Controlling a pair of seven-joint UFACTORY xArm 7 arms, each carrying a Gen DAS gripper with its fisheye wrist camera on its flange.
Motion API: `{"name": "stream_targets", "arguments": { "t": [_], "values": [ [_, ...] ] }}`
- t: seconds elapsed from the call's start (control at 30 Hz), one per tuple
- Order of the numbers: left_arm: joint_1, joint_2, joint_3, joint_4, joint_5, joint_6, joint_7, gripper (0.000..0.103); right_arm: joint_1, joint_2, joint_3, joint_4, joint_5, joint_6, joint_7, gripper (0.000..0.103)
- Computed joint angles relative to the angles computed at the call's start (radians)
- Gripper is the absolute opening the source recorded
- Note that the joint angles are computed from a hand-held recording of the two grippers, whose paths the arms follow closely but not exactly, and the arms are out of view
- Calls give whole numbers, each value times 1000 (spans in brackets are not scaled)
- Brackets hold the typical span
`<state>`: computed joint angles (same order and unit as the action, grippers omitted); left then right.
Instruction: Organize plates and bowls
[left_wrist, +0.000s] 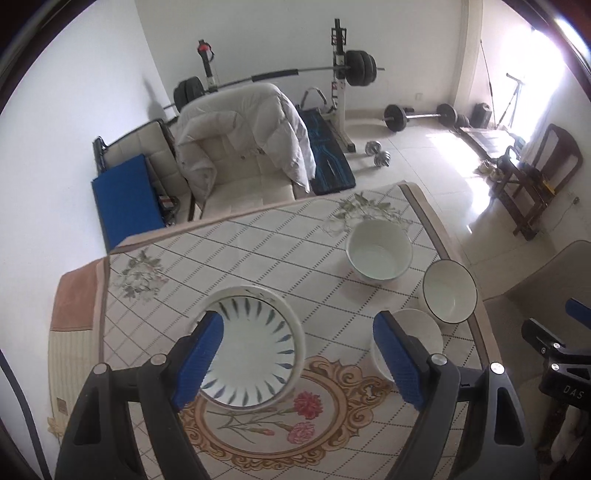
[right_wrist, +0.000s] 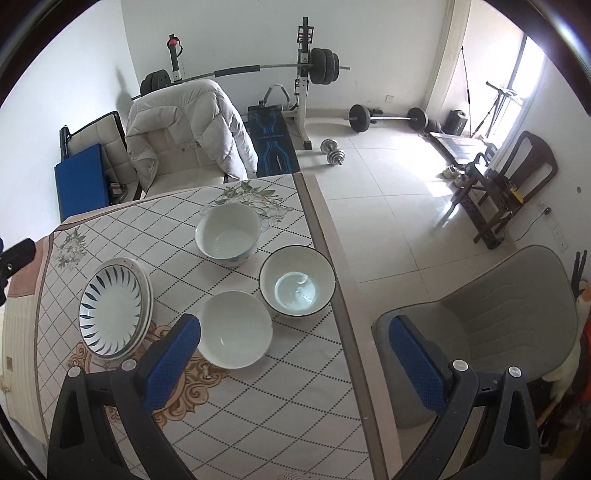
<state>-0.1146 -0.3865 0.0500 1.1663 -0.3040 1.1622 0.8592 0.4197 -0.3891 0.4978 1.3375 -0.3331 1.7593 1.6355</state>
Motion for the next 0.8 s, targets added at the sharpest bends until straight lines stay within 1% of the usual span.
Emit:
{"name": "stream_targets", "arguments": {
  "t": [0.03,0.1,0.13,0.17,0.23,0.33,0.37,0.43,0.47,0.5,0.53,0.57,0.6,0.63,0.67,0.7,0.73,0.8],
  "values": [
    [-6,14,-21,-11,11,16,-24,83,10,-63,-38,-76,28,-41,-18,103],
    [-18,51,-62,-39,42,31,-76,83,22,-188,-110,-238,92,-168,-63,103],
    [-23,68,-81,-52,63,41,-107,75,23,-238,-137,-310,123,-226,-74,103],
    [-29,90,-97,-66,85,47,-133,62,27,-285,-168,-388,155,-305,-90,103],
    [-44,146,-126,-72,131,65,-183,50,33,-350,-222,-529,234,-462,-115,103],
    [-68,209,-148,-85,168,67,-233,42,33,-385,-283,-704,343,-688,-169,97],
    [-75,230,-150,-82,168,79,-243,42,31,-365,-288,-740,377,-758,-186,95],
    [-84,263,-151,-82,174,88,-251,42,24,-313,-296,-787,435,-867,-233,84],
    [-89,274,-152,-83,172,92,-249,42,23,-290,-301,-809,469,-914,-258,81],
    [-92,281,-152,-87,172,96,-248,42,24,-268,-305,-827,500,-960,-282,74],
    [-95,286,-154,-92,177,96,-247,38,28,-243,-310,-844,531,-1012,-306,64],
    [-98,290,-154,-95,178,101,-242,32,33,-221,-314,-854,558,-1047,-327,57],
    [-100,295,-155,-98,184,106,-241,28,32,-197,-313,-854,574,-1061,-337,44],
    [-103,302,-156,-99,187,114,-240,22,30,-177,-313,-856,587,-1079,-350,38],
    [-105,305,-157,-101,187,121,-236,19,33,-161,-315,-859,605,-1102,-363,37],
    [-106,305,-157,-105,186,124,-234,15,43,-145,-322,-865,629,-1130,-384,31],
    [-107,302,-157,-110,186,126,-234,11,52,-129,-334,-865,653,-1151,-410,29],
    [-111,294,-160,-125,197,101,-236,11,29,-111,-310,-847,633,-1126,-395,21]
  ]
}}
